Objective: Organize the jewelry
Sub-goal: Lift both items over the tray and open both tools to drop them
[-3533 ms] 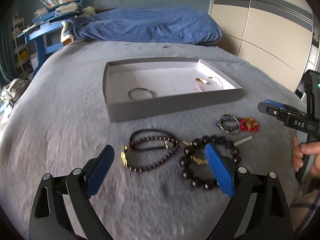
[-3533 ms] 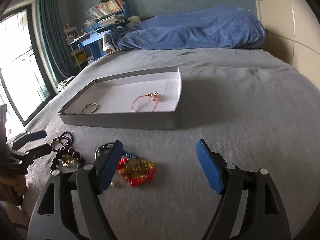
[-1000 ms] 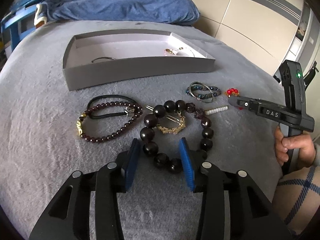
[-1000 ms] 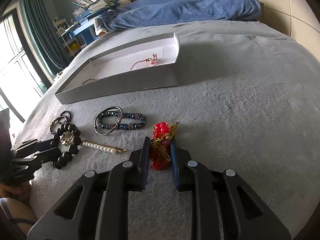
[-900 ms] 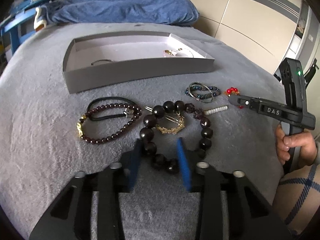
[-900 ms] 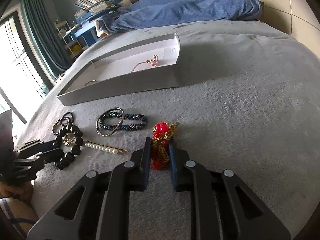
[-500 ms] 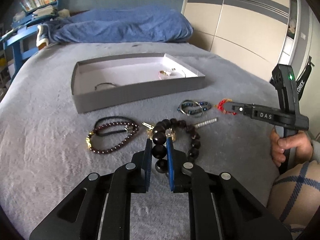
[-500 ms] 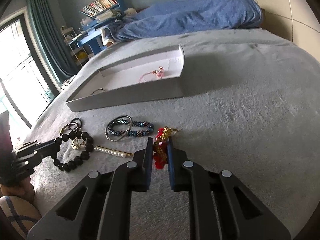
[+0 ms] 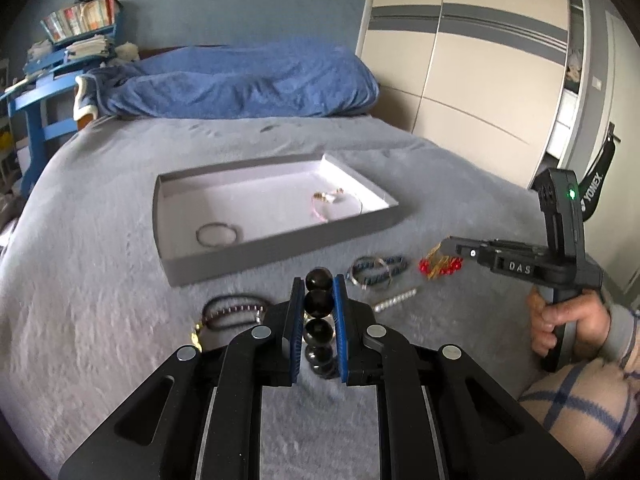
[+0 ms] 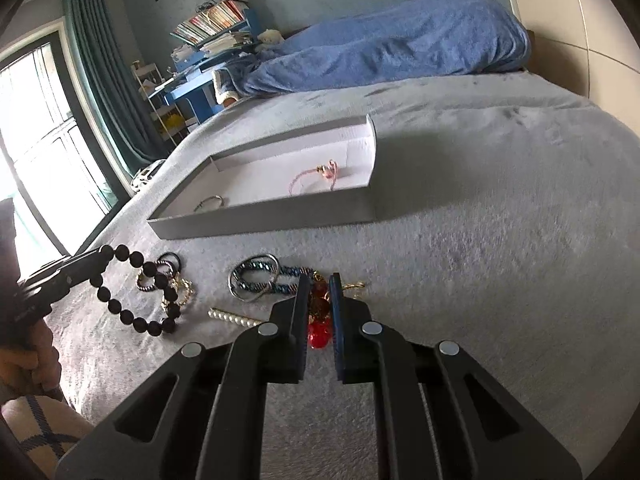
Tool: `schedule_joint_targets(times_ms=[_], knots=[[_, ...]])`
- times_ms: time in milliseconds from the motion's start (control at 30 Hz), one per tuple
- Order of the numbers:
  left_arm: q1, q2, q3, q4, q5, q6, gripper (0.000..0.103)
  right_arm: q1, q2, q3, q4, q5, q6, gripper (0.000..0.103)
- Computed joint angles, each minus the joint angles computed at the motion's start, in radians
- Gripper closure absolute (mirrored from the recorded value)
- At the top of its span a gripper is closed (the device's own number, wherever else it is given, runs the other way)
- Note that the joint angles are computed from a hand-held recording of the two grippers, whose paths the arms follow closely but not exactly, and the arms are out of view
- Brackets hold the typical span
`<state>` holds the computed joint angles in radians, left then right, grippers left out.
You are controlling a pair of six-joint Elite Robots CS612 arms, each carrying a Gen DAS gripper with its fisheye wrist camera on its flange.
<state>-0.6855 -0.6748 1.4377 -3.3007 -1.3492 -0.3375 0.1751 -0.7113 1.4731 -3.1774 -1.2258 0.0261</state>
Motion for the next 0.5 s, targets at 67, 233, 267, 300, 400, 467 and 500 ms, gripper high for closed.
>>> schedule_joint_targets(times_ms=[67,233,267,300,400,467,500], knots=[[-0.001,-0.004,-0.003,-0.007,0.005,0.003,0.088,-0.002,-0.004,-0.001,-0.007,0.008,0.001,0.093],[-0.004,-0.016,-0.014,0.008,0.027,0.018,0.088,-0.005,-0.013,-0.007,-0.017,0.022,-0.002,0.093],[-0.004,-0.017,-0.016,0.009,0.029,0.017,0.088,-0.006,-0.014,-0.011,-0.017,0.026,0.001,0.093],[-0.003,-0.019,-0.018,0.009,0.031,0.012,0.088,-0.006,-0.014,-0.013,-0.017,0.028,0.003,0.093],[0.004,-0.022,-0.022,0.004,0.031,-0.008,0.088,-0.007,-0.014,-0.023,-0.019,0.031,0.004,0.093],[0.008,-0.024,-0.027,0.004,0.029,-0.015,0.088,-0.006,-0.014,-0.030,-0.019,0.030,0.001,0.093],[0.011,-0.024,-0.031,0.005,0.026,-0.016,0.088,-0.006,-0.014,-0.036,-0.018,0.032,0.000,0.093]])
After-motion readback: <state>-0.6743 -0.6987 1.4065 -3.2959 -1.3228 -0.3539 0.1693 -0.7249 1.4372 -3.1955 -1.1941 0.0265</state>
